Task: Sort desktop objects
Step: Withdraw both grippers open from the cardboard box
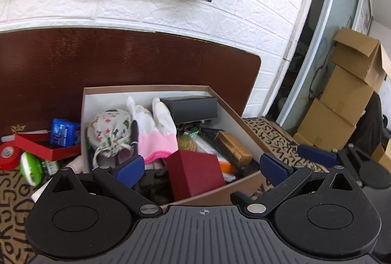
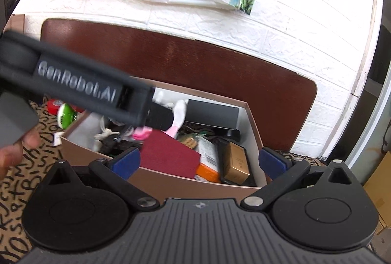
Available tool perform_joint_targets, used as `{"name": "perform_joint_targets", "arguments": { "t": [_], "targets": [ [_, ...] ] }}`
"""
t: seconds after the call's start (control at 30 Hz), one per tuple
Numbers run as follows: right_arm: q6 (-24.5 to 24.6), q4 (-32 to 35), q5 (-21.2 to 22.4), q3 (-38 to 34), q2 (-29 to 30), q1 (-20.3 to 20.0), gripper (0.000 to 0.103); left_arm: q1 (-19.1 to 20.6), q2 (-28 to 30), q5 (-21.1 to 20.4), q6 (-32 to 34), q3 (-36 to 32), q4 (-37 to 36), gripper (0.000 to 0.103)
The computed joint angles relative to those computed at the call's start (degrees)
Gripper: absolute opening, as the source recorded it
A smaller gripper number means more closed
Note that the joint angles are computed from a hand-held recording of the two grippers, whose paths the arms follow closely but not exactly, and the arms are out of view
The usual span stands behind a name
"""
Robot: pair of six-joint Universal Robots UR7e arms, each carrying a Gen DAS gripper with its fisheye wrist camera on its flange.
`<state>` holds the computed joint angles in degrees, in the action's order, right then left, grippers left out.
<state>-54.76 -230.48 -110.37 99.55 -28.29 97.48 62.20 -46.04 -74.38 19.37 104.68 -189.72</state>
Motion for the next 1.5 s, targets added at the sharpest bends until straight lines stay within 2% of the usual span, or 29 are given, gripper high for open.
{"name": "perform_joint_targets", "arguments": {
  "t": [0.37, 0.53, 0.87, 1.17, 1.5],
  "targets": [
    [3.8, -5.0, 1.1, 4.6, 1.1, 2.5, 0.103, 1.0, -7.2, -0.4, 2.2, 9.9, -4.5, 0.103],
    [7.6, -6.3, 3.0, 6.9, 2.7, 3.5, 0.103, 3.6, -10.9, -0.9, 5.4, 16.5, -9.8, 0.103],
    [10.4, -3.3, 3.3, 5.4, 9.5, 6.5, 0.103, 10.5, -17.4, -0.9, 4.0, 23.7, -13.6, 0.103],
    [13.7, 1.2, 2.4, -0.1, 14.8, 8.5, 0.103, 16.0, -19.5, -4.0, 4.2, 22.8, -12.3, 0.103],
    [17.7, 8.4, -1.1, -10.9, 21.0, 9.2, 0.103, 20.8, -16.3, -7.1, 8.7, 14.0, -7.0, 0.103]
  ]
}}
